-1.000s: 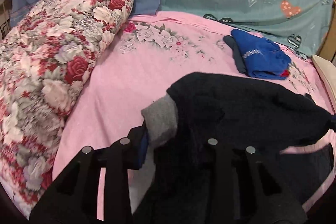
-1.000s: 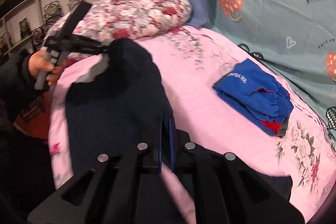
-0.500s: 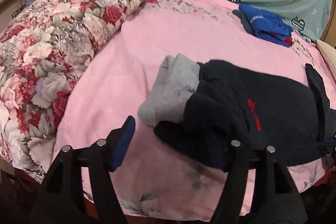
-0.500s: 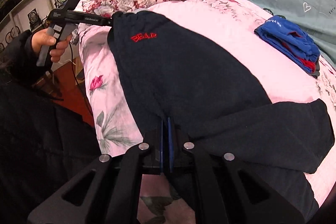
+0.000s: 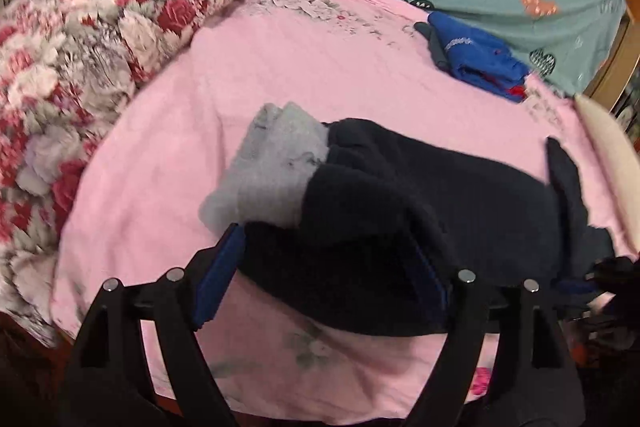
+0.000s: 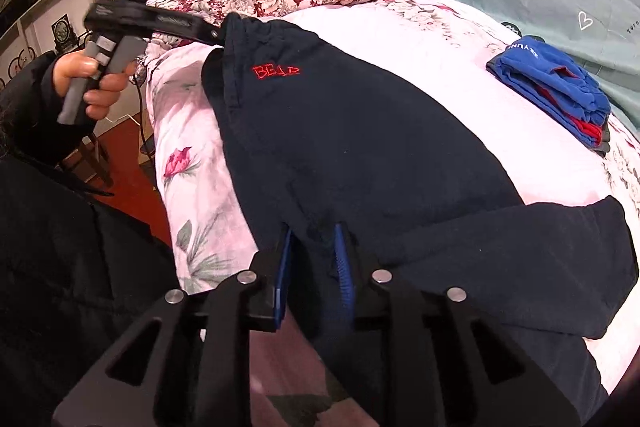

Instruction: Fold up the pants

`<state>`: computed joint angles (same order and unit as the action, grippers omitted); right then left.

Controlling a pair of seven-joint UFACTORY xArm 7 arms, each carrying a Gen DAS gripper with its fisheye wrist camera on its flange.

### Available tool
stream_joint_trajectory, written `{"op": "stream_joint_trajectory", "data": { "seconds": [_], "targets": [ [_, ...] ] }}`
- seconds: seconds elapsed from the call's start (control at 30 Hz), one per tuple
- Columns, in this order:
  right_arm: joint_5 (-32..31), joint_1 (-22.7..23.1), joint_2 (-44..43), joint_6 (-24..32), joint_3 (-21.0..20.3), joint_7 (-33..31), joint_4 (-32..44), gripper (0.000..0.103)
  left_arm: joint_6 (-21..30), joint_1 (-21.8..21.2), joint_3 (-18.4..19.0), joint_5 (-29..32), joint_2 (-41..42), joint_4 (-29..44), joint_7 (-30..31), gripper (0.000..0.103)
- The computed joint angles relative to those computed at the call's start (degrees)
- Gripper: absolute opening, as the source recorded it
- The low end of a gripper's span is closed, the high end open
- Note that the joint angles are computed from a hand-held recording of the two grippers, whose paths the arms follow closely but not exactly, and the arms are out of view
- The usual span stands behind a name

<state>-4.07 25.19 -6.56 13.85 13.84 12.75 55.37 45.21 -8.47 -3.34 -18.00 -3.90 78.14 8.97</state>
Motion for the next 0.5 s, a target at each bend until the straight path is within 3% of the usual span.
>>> {"op": "stream_joint_trajectory", "data": {
  "seconds": [0.17,0.2,0.23,0.27,0.33,0.37,0.4,0.43,0.5],
  "targets": [
    [1.31,0.23,-0.14,-0.26,-0.36,-0.64,-0.36,0.012,1.07,-0.32,-0.49,0.93,-0.13,0.34,-1.69,0.077],
    [1.99,0.38,-0.32,-0.61,-0.51,-1.03,-0.72,0.011,0.41,-0.51,-0.73,1.71,-0.34,-0.02,-1.7,0.069],
    [2.54,0.48,-0.45,-0.96,-0.6,-1.22,-0.98,0.01,0.45,-0.67,-0.79,2.01,-0.12,0.17,-1.47,0.053],
    [3.81,0.81,-0.54,-1.34,-0.9,-2.0,-1.25,0.01,1.69,-0.83,-0.86,2.23,0.62,0.93,-1.35,0.046],
    [5.09,1.03,-0.59,-1.75,-1.11,-2.72,-1.45,0.009,2.85,-0.97,-1.16,3.99,1.9,1.98,-3.25,0.043],
    [5.21,0.99,-0.68,-1.87,-1.01,-2.65,-1.59,0.009,3.12,-0.95,-1.16,4.35,2.28,2.16,-3.86,0.045],
    [5.27,0.96,-0.79,-1.95,-0.92,-2.61,-1.68,0.009,3.58,-0.9,-1.11,4.03,2.63,2.58,-4.32,0.062],
    [5.19,0.9,-0.93,-2.02,-0.82,-2.49,-1.83,0.009,4.18,-0.88,-1.14,4.46,2.95,3.14,-5.69,0.086],
    [5.85,1.05,-1.04,-1.99,-1.01,-2.98,-1.82,0.009,3.46,-0.82,-1.16,4.72,2.5,3.04,-7.25,0.094]
  ]
}}
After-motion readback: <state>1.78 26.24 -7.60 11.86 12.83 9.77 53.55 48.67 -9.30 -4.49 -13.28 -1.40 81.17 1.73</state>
